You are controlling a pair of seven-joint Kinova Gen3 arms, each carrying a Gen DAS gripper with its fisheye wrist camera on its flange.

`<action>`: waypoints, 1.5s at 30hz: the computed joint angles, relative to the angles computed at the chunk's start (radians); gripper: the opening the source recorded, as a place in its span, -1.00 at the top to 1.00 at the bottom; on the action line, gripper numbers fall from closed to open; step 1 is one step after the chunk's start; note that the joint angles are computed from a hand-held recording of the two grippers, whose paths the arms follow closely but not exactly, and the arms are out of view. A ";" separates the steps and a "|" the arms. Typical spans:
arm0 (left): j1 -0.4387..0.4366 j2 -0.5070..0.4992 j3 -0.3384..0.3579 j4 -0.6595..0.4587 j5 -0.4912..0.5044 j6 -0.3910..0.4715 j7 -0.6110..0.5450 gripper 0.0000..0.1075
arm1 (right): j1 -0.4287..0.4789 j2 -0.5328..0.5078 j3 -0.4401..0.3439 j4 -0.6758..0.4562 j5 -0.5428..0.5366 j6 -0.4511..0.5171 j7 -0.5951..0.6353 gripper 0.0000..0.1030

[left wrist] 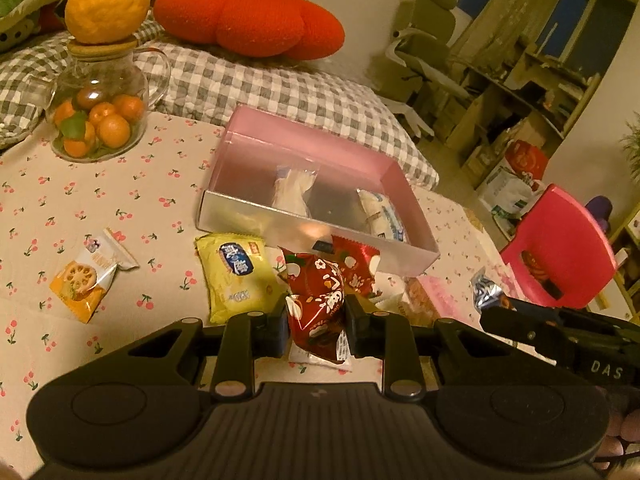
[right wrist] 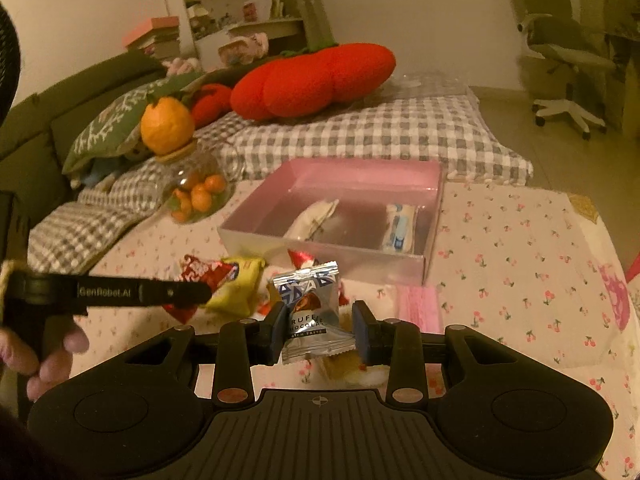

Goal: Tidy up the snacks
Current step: 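Carry the red candy and silver chocolate with both grippers into the box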

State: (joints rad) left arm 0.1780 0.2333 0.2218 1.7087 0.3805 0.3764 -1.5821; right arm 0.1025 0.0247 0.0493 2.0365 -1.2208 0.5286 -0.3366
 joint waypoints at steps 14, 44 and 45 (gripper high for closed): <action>0.015 0.043 -0.019 -0.094 -0.021 -0.002 0.095 0.55 | 0.002 0.071 -0.039 -0.135 0.109 -0.035 -0.290 0.35; 0.184 0.289 -0.191 -0.449 -0.399 0.148 0.421 0.55 | 0.095 0.340 -0.195 -0.401 0.261 0.007 -0.732 0.35; 0.188 0.297 -0.194 -0.459 -0.412 0.158 0.424 0.55 | 0.091 0.346 -0.196 -0.406 0.282 0.007 -0.751 0.34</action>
State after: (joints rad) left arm 0.3662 0.5300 0.0278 1.2502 -0.0318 0.5344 -1.1582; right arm 0.1934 0.3702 -0.1466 1.6308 -0.9392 0.5353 -1.0873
